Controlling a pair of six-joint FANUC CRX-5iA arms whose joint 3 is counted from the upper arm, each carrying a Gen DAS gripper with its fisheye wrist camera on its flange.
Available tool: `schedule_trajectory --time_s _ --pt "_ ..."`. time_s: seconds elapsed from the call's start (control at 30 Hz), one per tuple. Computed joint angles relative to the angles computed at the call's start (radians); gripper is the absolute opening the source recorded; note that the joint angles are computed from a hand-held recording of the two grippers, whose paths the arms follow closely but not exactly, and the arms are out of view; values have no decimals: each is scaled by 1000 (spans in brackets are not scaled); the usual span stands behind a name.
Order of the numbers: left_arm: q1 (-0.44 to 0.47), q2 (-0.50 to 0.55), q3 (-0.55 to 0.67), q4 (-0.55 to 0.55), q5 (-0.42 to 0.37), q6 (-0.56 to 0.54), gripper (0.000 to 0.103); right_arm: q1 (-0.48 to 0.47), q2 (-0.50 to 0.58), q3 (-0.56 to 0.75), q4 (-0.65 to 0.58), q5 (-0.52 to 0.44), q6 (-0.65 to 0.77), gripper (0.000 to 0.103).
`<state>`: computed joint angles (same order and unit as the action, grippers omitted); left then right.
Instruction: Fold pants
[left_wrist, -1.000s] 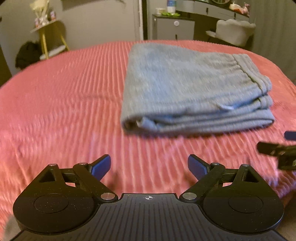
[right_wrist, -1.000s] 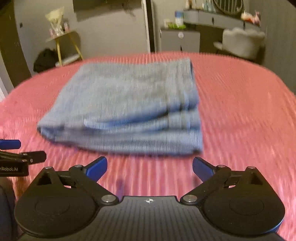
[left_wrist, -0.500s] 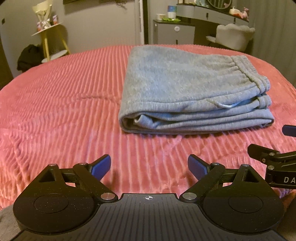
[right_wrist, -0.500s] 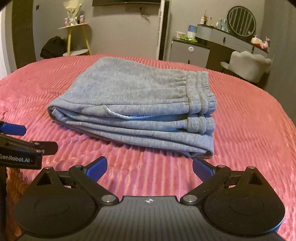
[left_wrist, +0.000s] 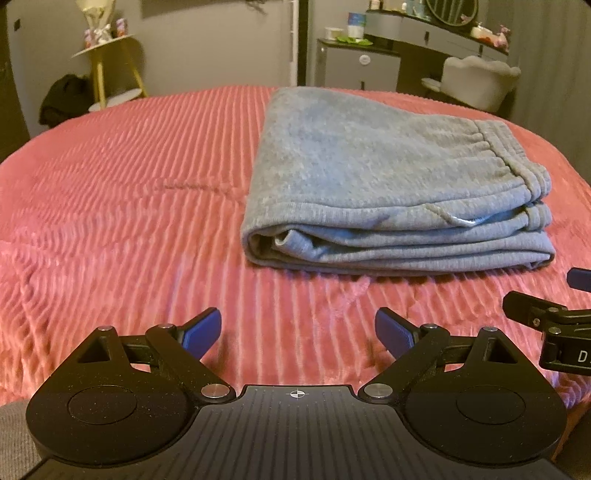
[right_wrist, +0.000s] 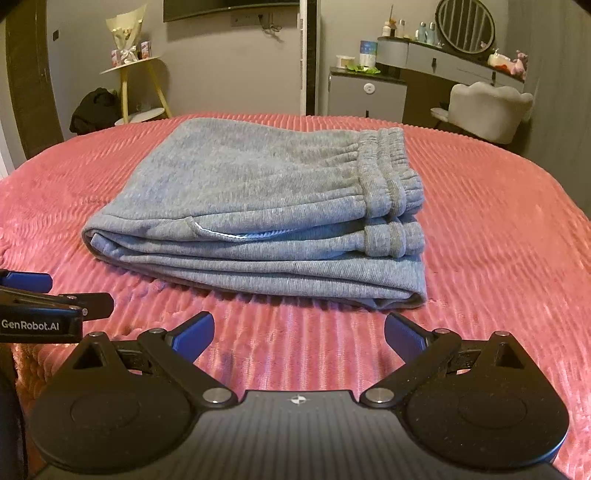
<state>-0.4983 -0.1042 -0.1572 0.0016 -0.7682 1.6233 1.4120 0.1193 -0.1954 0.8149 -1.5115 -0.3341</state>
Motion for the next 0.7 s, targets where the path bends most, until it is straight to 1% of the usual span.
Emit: schedule_trajectory --time_s 0.27,0.7 --pt "-8 2 7 -16 -9 12 95 1 -2 -4 5 -6 -8 99" --pt "-4 4 6 -4 -15 -3 95 2 1 -1 7 -12 -11 99"
